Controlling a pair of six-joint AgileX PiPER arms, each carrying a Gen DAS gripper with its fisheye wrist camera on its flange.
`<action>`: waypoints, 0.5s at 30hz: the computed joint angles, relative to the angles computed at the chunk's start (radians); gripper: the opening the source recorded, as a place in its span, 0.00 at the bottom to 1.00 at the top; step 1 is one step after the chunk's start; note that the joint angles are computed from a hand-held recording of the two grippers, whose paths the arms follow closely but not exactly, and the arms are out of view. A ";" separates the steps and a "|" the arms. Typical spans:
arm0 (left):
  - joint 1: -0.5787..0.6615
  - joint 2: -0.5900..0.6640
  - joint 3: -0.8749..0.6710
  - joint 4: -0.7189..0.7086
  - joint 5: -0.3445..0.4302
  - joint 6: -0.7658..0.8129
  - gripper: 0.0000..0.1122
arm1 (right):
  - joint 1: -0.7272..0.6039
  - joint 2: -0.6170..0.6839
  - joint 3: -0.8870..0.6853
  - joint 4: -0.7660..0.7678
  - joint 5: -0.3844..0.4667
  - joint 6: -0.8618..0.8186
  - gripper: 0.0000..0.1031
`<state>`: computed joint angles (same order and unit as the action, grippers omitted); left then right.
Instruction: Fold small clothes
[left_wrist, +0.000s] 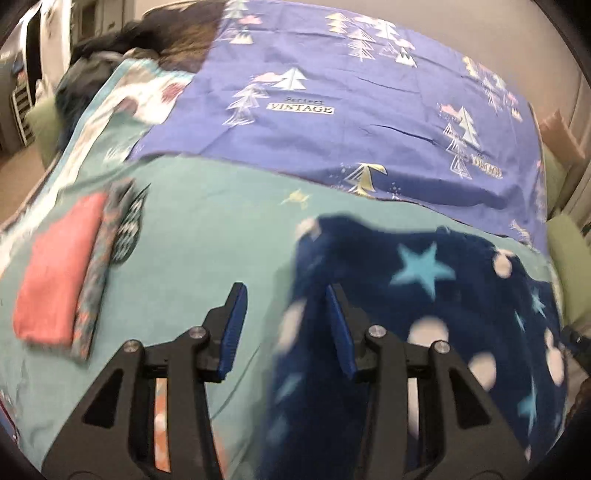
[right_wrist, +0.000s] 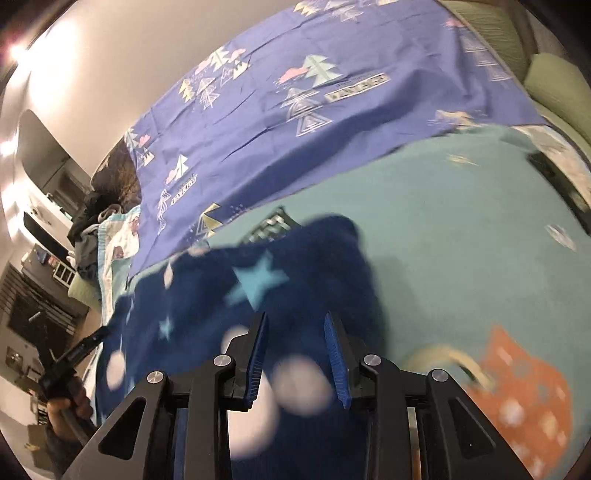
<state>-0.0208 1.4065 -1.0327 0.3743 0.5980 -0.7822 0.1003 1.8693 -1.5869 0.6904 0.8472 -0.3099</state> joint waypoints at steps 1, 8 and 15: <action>0.020 -0.088 0.083 -0.074 -0.017 0.070 0.43 | -0.025 -0.060 0.087 0.030 -0.008 -0.042 0.31; -0.204 -0.546 0.393 -0.089 0.153 0.030 0.59 | -0.246 -0.393 0.534 0.221 0.141 -0.284 0.53; -0.326 -0.761 0.563 -0.329 0.131 0.055 0.59 | -0.258 -0.501 0.725 0.284 0.219 -0.321 0.56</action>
